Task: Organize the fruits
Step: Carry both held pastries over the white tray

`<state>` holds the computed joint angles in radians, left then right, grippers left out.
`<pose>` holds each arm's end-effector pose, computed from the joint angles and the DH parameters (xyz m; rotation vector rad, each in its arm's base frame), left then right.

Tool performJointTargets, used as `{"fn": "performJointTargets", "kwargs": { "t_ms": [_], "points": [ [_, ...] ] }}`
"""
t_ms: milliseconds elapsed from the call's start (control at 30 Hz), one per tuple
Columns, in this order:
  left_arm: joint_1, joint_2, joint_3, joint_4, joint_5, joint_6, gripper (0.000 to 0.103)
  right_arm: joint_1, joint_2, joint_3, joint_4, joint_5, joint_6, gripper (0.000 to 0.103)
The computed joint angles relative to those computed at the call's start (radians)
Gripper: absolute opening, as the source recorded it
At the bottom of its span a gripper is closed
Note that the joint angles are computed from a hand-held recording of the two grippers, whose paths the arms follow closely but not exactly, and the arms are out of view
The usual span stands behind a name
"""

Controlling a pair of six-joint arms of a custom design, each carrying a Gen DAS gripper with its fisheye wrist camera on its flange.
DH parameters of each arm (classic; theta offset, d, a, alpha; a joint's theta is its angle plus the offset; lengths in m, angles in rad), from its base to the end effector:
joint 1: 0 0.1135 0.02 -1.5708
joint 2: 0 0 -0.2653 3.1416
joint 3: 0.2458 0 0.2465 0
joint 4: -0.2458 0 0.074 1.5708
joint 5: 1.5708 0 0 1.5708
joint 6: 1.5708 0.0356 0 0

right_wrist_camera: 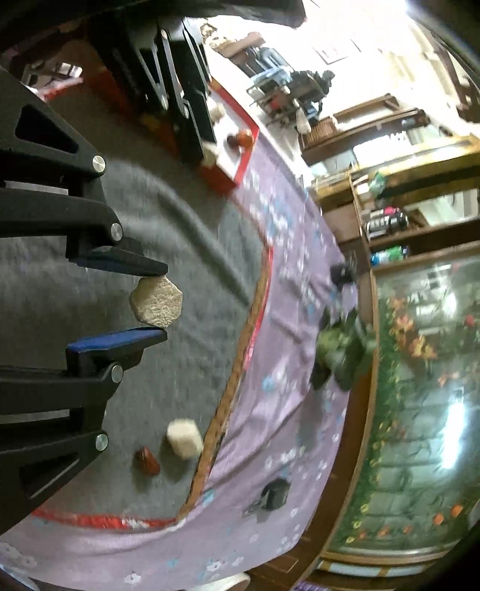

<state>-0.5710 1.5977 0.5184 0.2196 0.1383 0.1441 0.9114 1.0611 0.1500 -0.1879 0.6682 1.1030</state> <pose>0.2196 -0.1469 0.1134 0.9170 2.2741 -0.3587 0.0976 0.0899 0.1021 0.4177 2.3079 0.0415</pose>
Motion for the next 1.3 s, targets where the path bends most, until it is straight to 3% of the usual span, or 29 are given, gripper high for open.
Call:
{"fn": "performJointTargets", "kwargs": {
  "t_ms": [267,600,1033,1300],
  "points": [
    [0.138,-0.096,-0.065,-0.011,0.056,0.065,0.023,0.13,0.237,0.17,0.06,0.046,0.025,0.028],
    [0.343,-0.129,-0.083,-0.035,0.143,0.143,0.023,0.135,0.411,0.326,0.137,0.017,-0.095,0.027],
    [0.573,-0.003,0.002,-0.081,0.239,0.231,0.023,0.054,0.587,0.481,0.227,-0.086,-0.281,0.027],
    [0.605,0.105,0.062,-0.094,0.235,0.24,0.023,-0.048,0.722,0.567,0.304,-0.197,-0.398,0.027]
  ]
}}
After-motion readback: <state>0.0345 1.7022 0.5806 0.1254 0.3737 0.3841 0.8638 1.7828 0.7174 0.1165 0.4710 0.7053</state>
